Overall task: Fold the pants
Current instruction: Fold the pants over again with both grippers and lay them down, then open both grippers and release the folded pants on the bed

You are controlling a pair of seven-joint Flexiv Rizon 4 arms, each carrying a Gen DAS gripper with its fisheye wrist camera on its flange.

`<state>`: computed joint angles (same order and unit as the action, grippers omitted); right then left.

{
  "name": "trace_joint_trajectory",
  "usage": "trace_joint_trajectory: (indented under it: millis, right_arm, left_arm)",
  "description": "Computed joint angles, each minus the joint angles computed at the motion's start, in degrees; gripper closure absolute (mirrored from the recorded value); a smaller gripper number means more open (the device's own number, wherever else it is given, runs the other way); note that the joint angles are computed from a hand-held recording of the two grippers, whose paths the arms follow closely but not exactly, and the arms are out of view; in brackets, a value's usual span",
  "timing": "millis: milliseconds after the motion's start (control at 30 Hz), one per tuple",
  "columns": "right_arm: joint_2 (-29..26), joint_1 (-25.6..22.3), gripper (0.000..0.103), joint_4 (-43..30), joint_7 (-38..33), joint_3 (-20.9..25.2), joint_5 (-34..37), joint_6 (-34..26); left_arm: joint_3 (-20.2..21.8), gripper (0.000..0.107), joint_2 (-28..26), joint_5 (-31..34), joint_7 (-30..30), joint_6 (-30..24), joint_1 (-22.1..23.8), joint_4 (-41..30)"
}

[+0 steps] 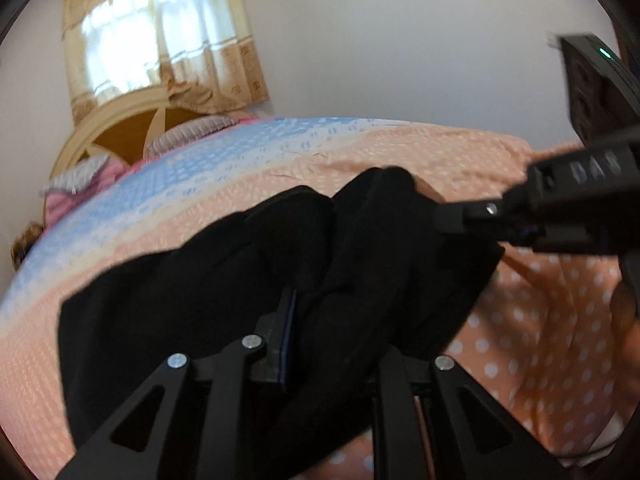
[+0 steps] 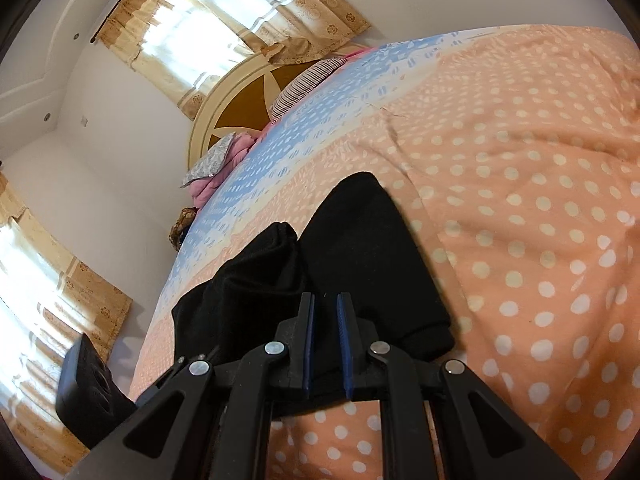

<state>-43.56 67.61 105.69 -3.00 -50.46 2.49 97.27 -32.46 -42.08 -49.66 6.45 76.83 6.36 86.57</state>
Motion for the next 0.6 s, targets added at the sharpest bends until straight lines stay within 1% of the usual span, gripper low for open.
trace_joint_trajectory:
  millis: [33,100,133,167,200,233,267,300,333,400,467,500,533,567,600]
  right_arm:
    - [0.22,-0.55,0.091,0.14,0.02,0.69,0.38,1.12]
    - [0.87,-2.44,0.089,0.42,-0.78,3.11,2.05,4.59]
    - [1.13,-2.83,0.079,0.70,-1.44,3.88,3.17,5.97]
    - [1.24,-3.32,0.068,0.60,-2.06,4.56,4.32,7.62]
    - [1.04,-3.16,0.044,0.37,-2.56,4.35,5.68,9.20]
    - [0.72,-2.91,0.027,0.15,-3.15,3.86,6.98,10.50]
    - [-0.04,-2.46,0.026,-0.46,-3.66,3.03,8.50,12.13]
    - [-0.06,-3.24,0.026,-1.25,-4.68,3.70,8.97,13.81]
    - [0.82,-4.60,0.026,-2.18,-5.96,5.20,8.19,13.67]
    - [1.53,-4.21,0.026,-3.77,-7.72,4.53,7.84,9.07]
    - [1.16,-4.10,0.026,-5.43,-9.55,4.22,7.66,7.25]
    - [1.39,-4.91,0.026,-6.31,-10.28,5.51,7.21,6.92]
    - [1.97,-6.53,0.028,-7.39,-11.02,8.13,6.37,6.54]
    - [2.29,-7.44,0.028,-8.14,-11.39,9.81,5.73,5.49]
    - [2.40,-7.20,0.029,-8.38,-11.45,9.94,5.11,4.11]
  left_arm:
    - [0.96,0.084,0.80,0.79,-0.56,-1.64,-0.11,0.36]
    - [4.22,0.065,2.62,2.50,-2.88,-7.83,-0.05,0.25]
    - [5.06,0.043,3.88,2.10,-3.15,-10.63,0.64,0.91]
    - [5.06,0.029,5.04,0.18,-2.28,-12.26,1.78,1.67]
    - [4.57,0.026,5.85,-2.43,-0.71,-12.63,2.74,2.71]
    - [4.43,0.024,6.90,-4.83,0.18,-14.07,3.97,3.40]
    - [4.88,0.021,7.68,-6.41,0.34,-15.47,4.66,3.70]
    - [5.10,0.019,8.48,-8.73,1.16,-15.79,5.42,4.54]
    - [5.26,0.017,8.75,-11.62,1.81,-14.01,5.52,4.88]
    - [7.15,0.016,7.71,-14.01,0.45,-10.05,3.91,3.15]
    - [9.91,0.016,5.77,-14.52,-2.51,-6.69,1.73,0.09]
    - [11.15,0.016,5.09,-14.12,-4.26,-5.72,0.90,-0.99]
    - [11.81,0.016,4.64,-13.60,-5.33,-5.30,0.45,-1.49]
    - [12.14,0.016,4.29,-13.12,-6.10,-5.21,0.30,-1.68]
    - [12.10,0.016,4.30,-12.91,-6.31,-5.52,0.55,-1.39]
